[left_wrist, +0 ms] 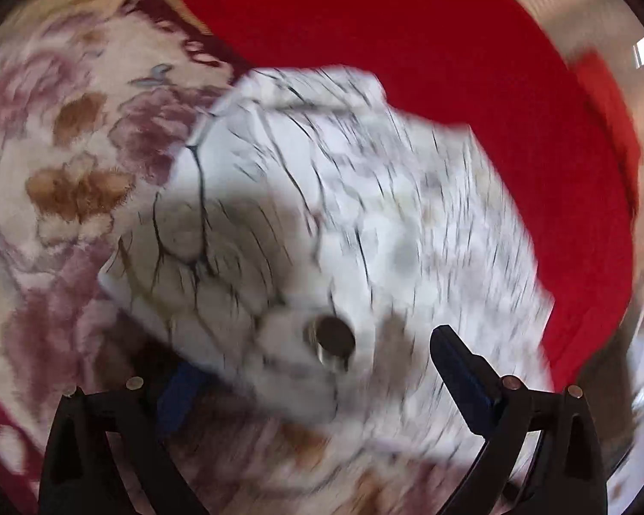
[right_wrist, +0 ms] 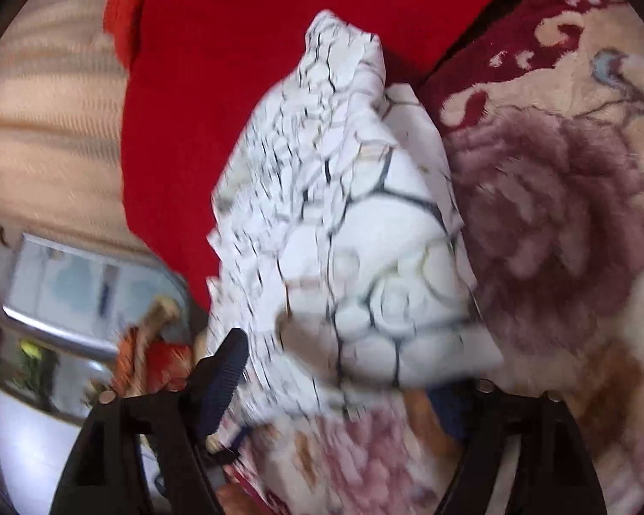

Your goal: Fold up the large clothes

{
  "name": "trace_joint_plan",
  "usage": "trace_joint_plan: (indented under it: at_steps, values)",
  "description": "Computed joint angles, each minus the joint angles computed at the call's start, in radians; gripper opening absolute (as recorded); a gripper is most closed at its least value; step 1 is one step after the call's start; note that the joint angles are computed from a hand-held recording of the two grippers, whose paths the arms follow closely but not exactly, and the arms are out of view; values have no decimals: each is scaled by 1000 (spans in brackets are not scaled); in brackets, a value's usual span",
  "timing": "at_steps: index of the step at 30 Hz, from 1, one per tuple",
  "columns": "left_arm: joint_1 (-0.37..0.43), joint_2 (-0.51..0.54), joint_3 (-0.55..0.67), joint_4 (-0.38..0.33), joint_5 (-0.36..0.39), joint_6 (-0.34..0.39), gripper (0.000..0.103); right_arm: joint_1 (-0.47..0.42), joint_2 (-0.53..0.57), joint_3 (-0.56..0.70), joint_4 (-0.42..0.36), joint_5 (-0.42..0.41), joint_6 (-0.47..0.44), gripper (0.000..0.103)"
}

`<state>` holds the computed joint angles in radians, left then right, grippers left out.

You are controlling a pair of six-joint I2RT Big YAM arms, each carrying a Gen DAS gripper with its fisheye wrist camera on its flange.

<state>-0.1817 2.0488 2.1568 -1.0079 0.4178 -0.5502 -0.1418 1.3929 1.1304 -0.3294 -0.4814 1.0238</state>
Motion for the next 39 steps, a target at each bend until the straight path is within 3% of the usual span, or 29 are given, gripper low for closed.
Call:
trace_joint_plan:
  at_steps: [2,7,8,10,11,12,13,14,16,18,23,28,31,33,35,36,38,39]
  values:
    - [3,-4,-28,77,13,-97,100,4,17,-8,75,21,21,91]
    - [0,-8,-62,209,44,-193,100,38,55,7,183,198,74,92]
    - [-3,-7,-58,204,33,-185,100,47,63,21,167,234,72,92]
    - [-10,-6,-52,180,-5,-158,89,61,81,71,92,273,32,91]
    - [-13,-1,-38,154,-38,-142,76,64,84,78,78,290,30,89]
    - [-16,17,-6,117,-60,-125,60,67,84,82,68,307,35,78]
    - [-10,17,-4,102,-64,-117,52,68,86,93,36,328,33,57]
    - [-5,15,-10,110,-53,-125,45,67,92,108,-7,343,24,47]
    - [9,9,-25,142,-4,-149,35,62,97,117,-35,335,5,39]
    - [9,-3,-37,163,-5,-131,25,80,94,139,-77,385,-63,31]
    - [0,-61,-78,216,-8,-55,20,144,47,156,-103,533,-250,23]
    - [13,-155,-154,204,34,31,19,191,-56,113,-108,636,-389,21]
    - [16,-211,-206,138,59,106,20,162,-153,59,-155,558,-360,21]
    - [7,-221,-228,99,67,162,27,122,-213,7,-190,491,-320,21]
    - [-9,-212,-246,15,69,241,34,84,-250,-43,-232,431,-316,22]
    - [-15,-203,-248,-17,56,259,46,64,-254,-55,-262,401,-320,26]
    - [-15,-174,-242,-57,38,241,58,-4,-230,-68,-316,251,-261,37]
    - [-4,-168,-241,-46,71,214,58,-42,-227,-85,-304,169,-200,58]
